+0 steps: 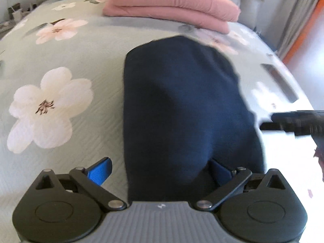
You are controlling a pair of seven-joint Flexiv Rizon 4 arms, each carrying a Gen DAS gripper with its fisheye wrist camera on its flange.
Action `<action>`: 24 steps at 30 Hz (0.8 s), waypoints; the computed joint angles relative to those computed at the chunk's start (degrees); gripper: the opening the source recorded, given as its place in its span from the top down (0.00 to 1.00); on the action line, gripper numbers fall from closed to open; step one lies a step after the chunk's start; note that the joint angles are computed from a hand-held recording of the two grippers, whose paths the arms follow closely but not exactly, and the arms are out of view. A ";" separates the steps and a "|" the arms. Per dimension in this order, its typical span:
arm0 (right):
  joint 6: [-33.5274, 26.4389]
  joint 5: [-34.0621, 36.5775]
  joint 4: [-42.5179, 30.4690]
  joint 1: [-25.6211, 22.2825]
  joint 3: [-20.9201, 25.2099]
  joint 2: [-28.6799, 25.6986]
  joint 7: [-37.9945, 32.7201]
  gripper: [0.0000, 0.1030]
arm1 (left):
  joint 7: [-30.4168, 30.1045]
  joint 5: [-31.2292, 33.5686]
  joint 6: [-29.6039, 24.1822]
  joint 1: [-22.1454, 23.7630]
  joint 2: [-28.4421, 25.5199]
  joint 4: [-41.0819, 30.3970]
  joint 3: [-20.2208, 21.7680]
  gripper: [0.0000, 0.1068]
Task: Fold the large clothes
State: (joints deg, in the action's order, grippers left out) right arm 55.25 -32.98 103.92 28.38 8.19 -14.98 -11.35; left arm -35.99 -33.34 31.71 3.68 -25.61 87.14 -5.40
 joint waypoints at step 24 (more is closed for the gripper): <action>41.82 0.03 7.02 10.20 -24.32 -9.74 18.77 0.00 | -19.80 1.97 -21.68 0.28 -23.85 -35.82 -4.72 0.09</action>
State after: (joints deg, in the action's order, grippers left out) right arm 97.07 -32.95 110.94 38.58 -16.13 -24.73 7.42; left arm -55.79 -31.37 10.04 3.95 -49.46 51.32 -10.13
